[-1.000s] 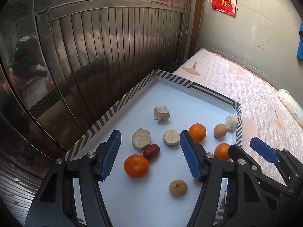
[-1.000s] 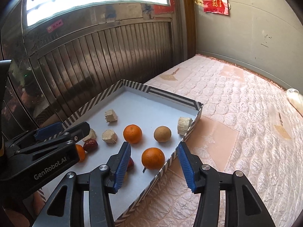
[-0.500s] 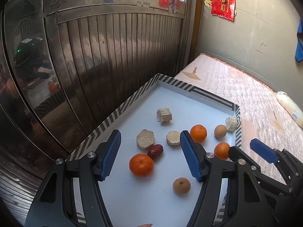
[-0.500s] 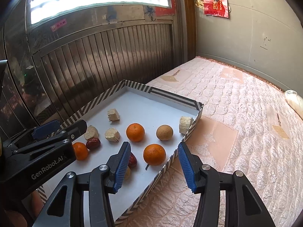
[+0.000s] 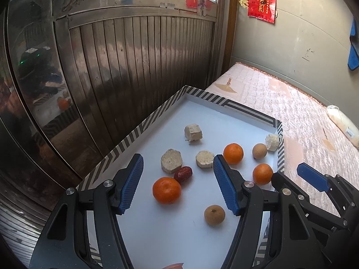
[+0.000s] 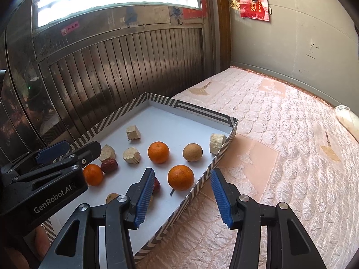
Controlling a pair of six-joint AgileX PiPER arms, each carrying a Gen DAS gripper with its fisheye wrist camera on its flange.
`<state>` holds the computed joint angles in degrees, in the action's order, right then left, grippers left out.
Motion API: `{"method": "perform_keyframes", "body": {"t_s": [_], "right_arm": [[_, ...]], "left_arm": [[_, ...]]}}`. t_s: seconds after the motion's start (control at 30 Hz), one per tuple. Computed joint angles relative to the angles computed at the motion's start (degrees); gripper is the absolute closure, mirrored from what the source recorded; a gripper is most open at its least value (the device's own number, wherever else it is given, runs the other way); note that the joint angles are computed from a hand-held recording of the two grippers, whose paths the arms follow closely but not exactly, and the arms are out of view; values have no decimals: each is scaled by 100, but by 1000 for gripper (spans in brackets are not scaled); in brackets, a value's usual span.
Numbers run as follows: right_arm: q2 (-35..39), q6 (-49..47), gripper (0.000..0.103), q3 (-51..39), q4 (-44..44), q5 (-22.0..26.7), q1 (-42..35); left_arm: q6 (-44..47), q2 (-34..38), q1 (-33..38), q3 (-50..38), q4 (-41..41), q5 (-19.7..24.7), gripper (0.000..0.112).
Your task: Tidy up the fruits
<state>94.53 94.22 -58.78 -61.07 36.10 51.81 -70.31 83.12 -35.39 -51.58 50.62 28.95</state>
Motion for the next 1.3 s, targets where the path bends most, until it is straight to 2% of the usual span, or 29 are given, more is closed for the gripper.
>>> {"method": "perform_keyframes", "body": {"t_s": [0.13, 0.43, 1.03, 1.3], "right_arm": [[-19, 2, 53, 22, 1, -11, 6], [30, -53, 53, -17, 13, 3, 22], [151, -158, 53, -79, 106, -59, -21], [177, -167, 53, -96, 91, -81, -27]], "left_arm": [[202, -4, 75, -8, -198, -82, 47], [20, -6, 30, 35, 20, -37, 47], [337, 68, 148, -20, -227, -118, 47], [111, 72, 45, -51, 9, -41, 47]]}}
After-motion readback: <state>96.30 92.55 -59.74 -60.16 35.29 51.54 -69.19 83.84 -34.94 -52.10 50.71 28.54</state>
